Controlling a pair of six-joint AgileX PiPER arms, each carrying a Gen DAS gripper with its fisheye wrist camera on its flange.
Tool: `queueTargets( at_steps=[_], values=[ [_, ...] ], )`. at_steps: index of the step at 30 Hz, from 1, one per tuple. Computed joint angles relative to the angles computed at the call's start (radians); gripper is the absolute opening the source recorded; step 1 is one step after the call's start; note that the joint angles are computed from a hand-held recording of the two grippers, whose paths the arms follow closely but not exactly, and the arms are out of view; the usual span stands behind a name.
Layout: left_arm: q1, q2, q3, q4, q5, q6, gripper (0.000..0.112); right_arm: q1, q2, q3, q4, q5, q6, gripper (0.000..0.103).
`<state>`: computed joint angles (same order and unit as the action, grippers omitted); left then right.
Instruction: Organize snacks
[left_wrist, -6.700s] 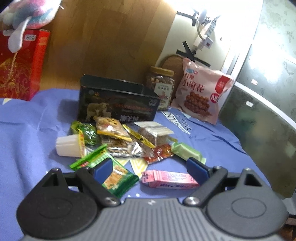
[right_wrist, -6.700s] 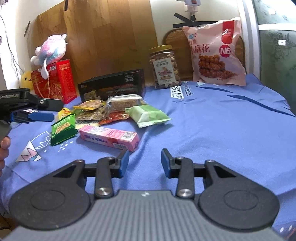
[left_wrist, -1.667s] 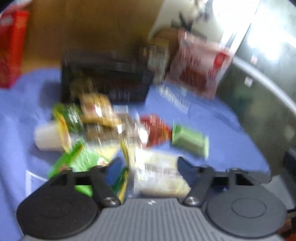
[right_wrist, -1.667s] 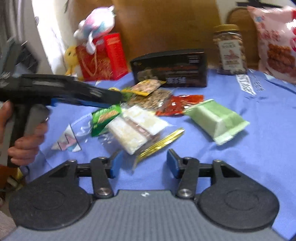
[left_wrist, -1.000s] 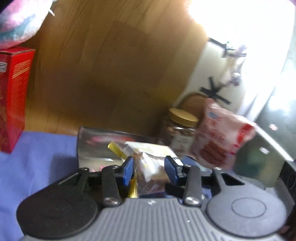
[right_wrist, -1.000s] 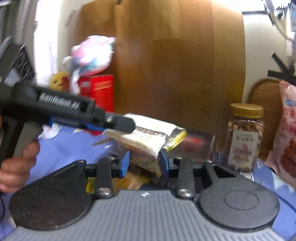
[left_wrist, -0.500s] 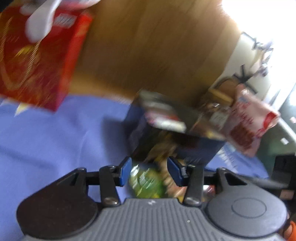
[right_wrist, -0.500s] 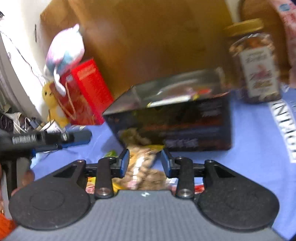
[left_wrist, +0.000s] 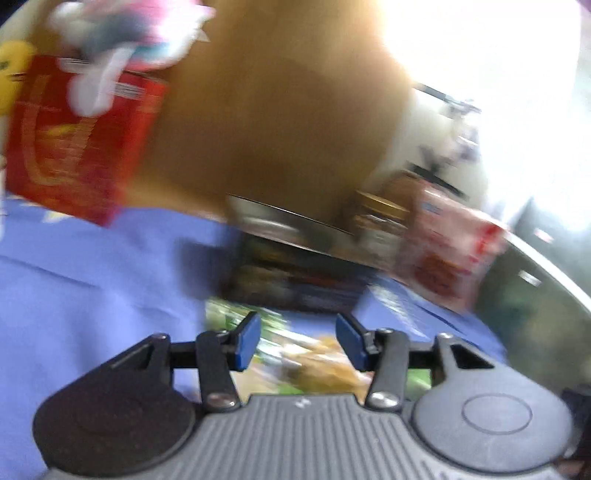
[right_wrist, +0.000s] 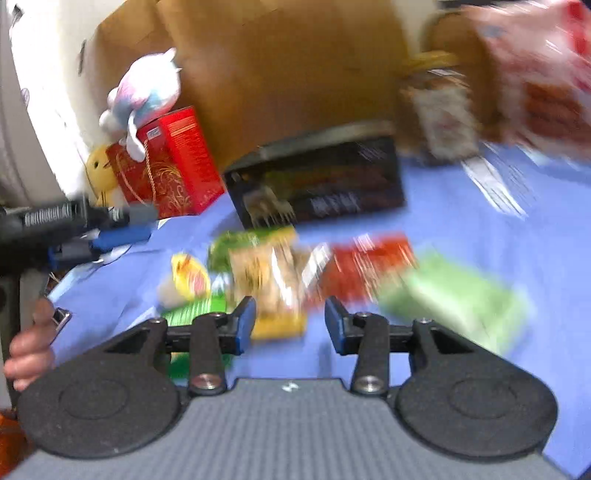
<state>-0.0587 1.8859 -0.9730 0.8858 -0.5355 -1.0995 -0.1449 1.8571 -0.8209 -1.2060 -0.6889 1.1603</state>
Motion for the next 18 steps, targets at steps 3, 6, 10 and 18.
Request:
queueTargets(
  at_steps=[3, 6, 10, 18],
  values=[
    [-0.101, 0.002, 0.042, -0.107, 0.008, 0.114, 0.053, -0.025, -0.08, 0.194, 0.175, -0.029, -0.176, 0.045],
    [-0.177, 0.011, 0.109, -0.276, -0.033, 0.233, 0.053, -0.099, -0.077, 0.261, 0.182, -0.11, -0.196, 0.043],
    [-0.238, -0.046, 0.216, -0.479, -0.042, 0.421, 0.053, -0.102, -0.062, 0.258, 0.178, -0.155, -0.202, 0.045],
    [-0.239, -0.174, 0.338, -0.705, -0.015, 0.597, 0.053, -0.057, -0.031, 0.228, 0.123, -0.233, -0.208, 0.045]
  ],
)
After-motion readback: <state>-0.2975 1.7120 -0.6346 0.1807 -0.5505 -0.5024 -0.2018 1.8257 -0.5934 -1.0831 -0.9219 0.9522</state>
